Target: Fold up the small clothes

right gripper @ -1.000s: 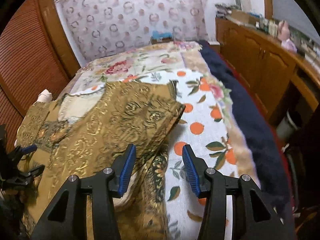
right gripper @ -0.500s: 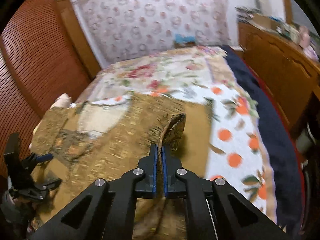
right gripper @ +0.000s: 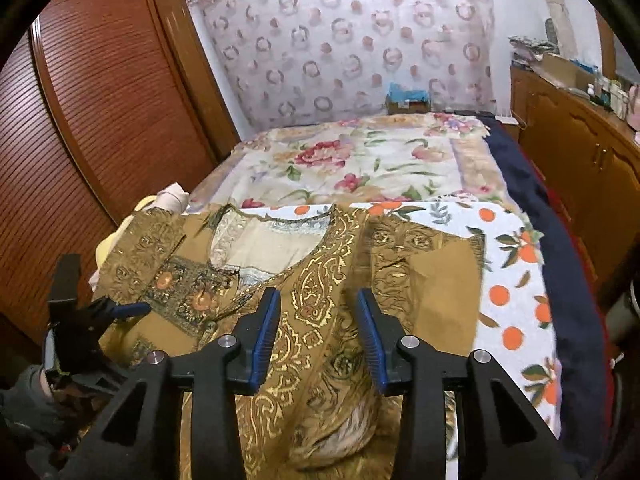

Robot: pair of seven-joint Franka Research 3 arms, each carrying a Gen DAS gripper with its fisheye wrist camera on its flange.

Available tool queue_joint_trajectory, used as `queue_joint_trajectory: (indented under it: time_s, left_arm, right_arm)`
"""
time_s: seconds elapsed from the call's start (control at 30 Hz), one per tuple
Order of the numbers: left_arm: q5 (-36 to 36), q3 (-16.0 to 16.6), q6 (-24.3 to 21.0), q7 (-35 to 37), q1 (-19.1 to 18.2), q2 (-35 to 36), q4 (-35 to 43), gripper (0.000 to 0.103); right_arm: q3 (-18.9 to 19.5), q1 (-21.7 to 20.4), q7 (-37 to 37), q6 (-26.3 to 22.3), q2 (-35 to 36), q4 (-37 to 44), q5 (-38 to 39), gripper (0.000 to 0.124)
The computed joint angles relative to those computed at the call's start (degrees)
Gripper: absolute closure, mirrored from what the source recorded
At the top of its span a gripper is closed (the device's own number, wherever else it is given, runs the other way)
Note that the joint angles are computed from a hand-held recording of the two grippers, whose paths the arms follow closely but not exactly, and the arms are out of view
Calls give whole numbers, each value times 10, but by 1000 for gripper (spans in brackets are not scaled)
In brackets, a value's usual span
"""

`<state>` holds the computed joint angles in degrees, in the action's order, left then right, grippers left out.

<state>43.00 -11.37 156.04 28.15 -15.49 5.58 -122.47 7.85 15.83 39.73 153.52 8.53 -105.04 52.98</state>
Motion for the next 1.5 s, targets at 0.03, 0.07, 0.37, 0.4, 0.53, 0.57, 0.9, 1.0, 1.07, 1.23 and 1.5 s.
queue_joint_trajectory:
  time_s: [0.03, 0.07, 0.37, 0.4, 0.53, 0.57, 0.9, 1.0, 1.07, 1.23, 1.5]
  left_arm:
    - [0, 0, 0, 1, 0, 1, 1, 0]
    - [0, 0, 0, 1, 0, 1, 1, 0]
    - [0, 1, 0, 1, 0, 1, 1, 0]
    - [0, 0, 0, 1, 0, 1, 1, 0]
    - [0, 1, 0, 1, 0, 1, 1, 0]
    - [-1, 0, 0, 1, 0, 0, 1, 0]
    - [-1, 1, 1, 1, 0, 0, 1, 0]
    - [-1, 0, 1, 1, 0, 0, 0, 0]
    - [-2, 0, 2, 2, 0, 0, 0, 0]
    - [0, 5, 25, -8, 7, -20, -16, 0]
    - [73, 5, 11, -82, 54, -102, -56, 0]
  right_arm:
    - [0, -2, -10, 2, -14, -17, 10, 83]
    - [-2, -1, -7, 10, -19, -24, 5, 83]
    - [-24, 7, 142, 43, -7, -51, -136, 83]
    - [-23, 7, 152, 34, -1, -49, -149, 83]
    - [-20, 7, 186, 7, 21, -33, -190, 83]
    - [-20, 10, 195, 11, 25, -31, -203, 83]
    - [18, 4, 129, -6, 46, 8, -161, 119]
    - [26, 9, 101, -23, 59, 26, -138, 119]
    - [30, 13, 81, -28, 66, 35, -129, 117]
    - [33, 24, 42, 3, 66, 33, -128, 82]
    - [-28, 50, 150, 113, 78, 12, -243, 60]
